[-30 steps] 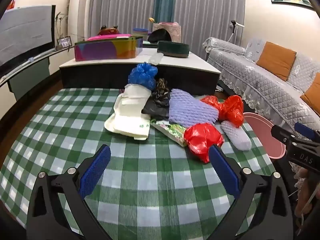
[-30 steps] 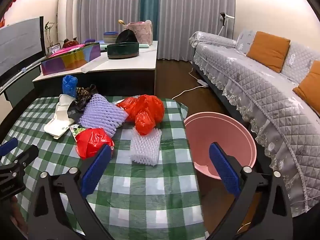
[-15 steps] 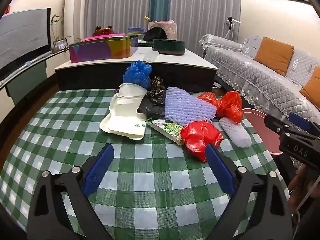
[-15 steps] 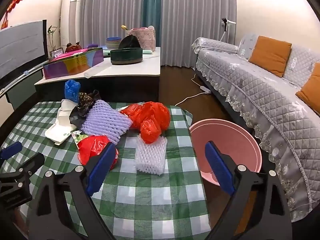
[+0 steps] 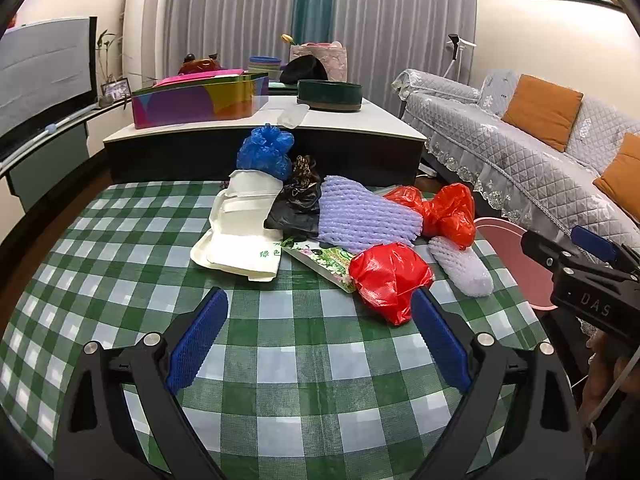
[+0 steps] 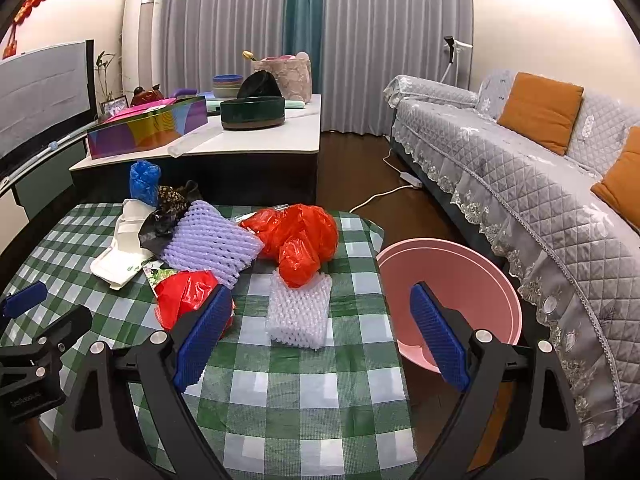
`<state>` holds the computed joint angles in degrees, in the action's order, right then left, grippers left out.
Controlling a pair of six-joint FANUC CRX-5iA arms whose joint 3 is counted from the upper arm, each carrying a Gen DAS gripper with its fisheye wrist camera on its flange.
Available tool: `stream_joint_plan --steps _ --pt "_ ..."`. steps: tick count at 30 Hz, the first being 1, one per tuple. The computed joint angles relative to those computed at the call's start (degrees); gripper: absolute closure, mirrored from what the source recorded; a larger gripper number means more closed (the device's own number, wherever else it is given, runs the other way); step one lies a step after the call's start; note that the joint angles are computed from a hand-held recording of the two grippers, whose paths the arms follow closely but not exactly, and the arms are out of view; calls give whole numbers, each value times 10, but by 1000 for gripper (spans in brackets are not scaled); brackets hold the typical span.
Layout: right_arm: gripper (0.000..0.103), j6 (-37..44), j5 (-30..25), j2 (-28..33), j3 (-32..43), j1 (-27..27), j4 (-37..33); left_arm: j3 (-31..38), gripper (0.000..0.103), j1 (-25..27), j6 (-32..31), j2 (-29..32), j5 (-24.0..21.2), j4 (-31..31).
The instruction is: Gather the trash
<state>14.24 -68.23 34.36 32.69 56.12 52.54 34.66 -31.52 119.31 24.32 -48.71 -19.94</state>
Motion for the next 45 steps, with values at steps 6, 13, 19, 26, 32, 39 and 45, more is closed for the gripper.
stream_joint_plan --steps 6,13,19,26,32,39,45 --pt "14 10 -8 7 11 2 0 -1 13 3 4 -2 -3 3" --pt "14 13 -12 6 14 1 -9 -3 13 4 3 -2 -2 4" --pt "14 18 -16 8 19 1 -16 -8 13 5 0 -5 3 8" --pt "14 23 -17 12 24 1 -20 -7 13 7 0 -5 3 12" --pt "14 24 -18 13 25 0 -22 -6 13 7 -1 -4 4 14" --pt "14 27 -18 16 32 -2 -31 -8 14 7 -4 -3 9 21" --pt "14 42 -12 31 54 -7 -46 -2 22 10 -4 3 9 28"
